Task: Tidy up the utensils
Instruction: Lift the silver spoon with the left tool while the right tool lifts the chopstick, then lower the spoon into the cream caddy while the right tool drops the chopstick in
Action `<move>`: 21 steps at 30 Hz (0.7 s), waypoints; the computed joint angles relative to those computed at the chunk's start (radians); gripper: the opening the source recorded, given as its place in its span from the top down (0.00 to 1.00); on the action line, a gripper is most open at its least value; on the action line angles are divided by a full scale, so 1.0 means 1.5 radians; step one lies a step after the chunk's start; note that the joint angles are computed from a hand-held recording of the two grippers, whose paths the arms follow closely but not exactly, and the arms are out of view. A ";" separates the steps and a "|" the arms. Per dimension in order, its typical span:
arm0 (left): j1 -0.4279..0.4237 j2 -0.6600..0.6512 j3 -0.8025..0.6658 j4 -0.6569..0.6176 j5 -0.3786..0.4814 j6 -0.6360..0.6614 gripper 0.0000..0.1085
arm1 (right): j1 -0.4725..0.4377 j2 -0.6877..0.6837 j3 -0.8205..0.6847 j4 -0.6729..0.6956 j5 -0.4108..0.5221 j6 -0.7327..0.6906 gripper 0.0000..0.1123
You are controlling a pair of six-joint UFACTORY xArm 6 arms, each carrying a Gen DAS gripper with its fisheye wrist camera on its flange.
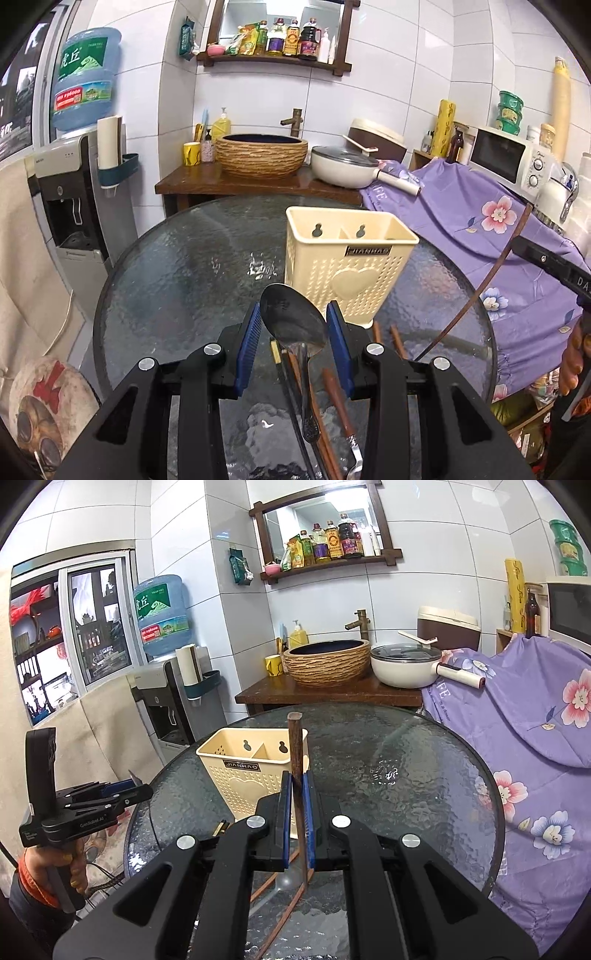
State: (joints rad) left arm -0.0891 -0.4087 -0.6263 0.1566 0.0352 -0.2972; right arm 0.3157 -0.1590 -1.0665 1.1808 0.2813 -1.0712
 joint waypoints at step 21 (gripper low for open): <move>-0.002 0.140 -0.303 0.022 0.016 -0.034 0.67 | -0.006 0.099 -0.294 -0.114 0.096 0.116 0.94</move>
State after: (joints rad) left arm -0.0924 -0.1991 -1.0811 0.1893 0.0593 -0.3488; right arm 0.3060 -0.0105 -1.5076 1.0094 0.4247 -0.8965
